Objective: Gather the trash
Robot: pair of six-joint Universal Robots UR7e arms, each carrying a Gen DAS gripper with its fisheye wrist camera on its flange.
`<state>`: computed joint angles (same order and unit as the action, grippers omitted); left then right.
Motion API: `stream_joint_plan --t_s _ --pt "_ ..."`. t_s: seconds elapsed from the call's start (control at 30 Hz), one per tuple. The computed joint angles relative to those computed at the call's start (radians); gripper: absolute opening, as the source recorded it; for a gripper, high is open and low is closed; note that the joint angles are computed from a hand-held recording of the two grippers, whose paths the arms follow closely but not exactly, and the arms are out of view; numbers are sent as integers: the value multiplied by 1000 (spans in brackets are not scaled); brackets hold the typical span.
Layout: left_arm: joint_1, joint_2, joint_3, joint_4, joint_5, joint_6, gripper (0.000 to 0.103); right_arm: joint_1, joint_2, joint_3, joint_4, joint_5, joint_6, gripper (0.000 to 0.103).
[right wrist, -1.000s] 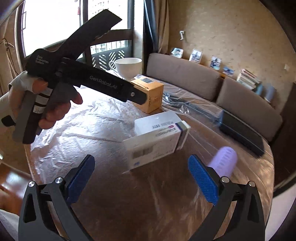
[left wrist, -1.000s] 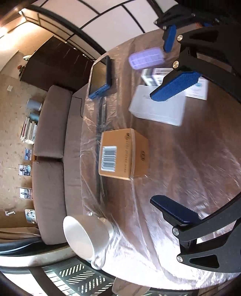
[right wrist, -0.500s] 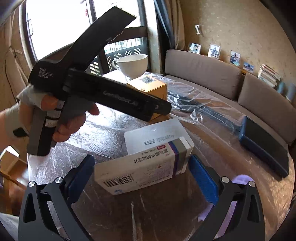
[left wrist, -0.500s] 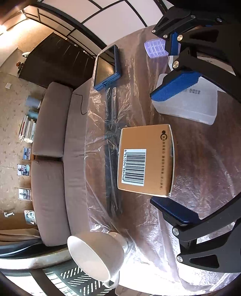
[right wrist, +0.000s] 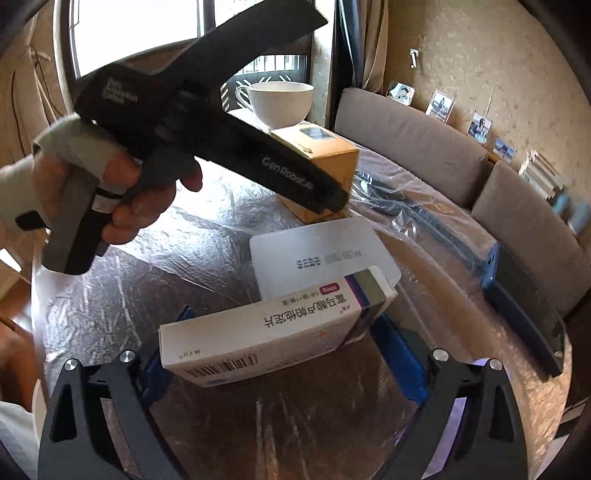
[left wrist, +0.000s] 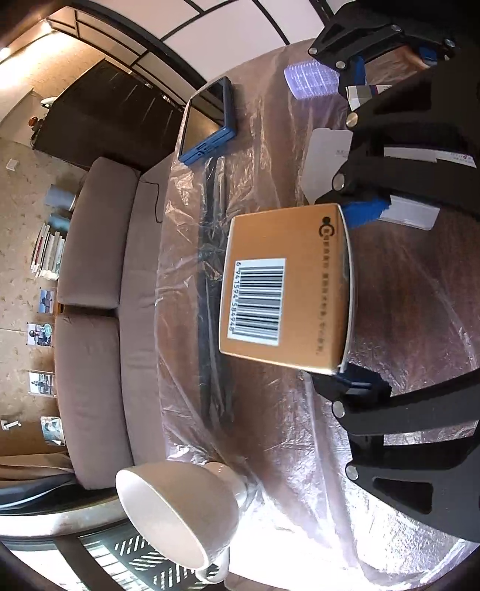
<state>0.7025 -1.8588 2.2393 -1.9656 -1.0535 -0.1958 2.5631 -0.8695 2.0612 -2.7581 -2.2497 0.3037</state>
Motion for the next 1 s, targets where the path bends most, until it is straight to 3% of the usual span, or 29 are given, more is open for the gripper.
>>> stream_joint_plan --t_s 0.33,0.67,1.0 --pt "-28 -62 13 26 26 -18 60 28 -6 -13 14 -14 104 93" --pt "-43 -85 16 51 19 -25 59 55 -14 -19 99 -33 293 93" --pt "-131 -203 26 186 32 -81 59 122 -17 -34 219 -88 500 93"
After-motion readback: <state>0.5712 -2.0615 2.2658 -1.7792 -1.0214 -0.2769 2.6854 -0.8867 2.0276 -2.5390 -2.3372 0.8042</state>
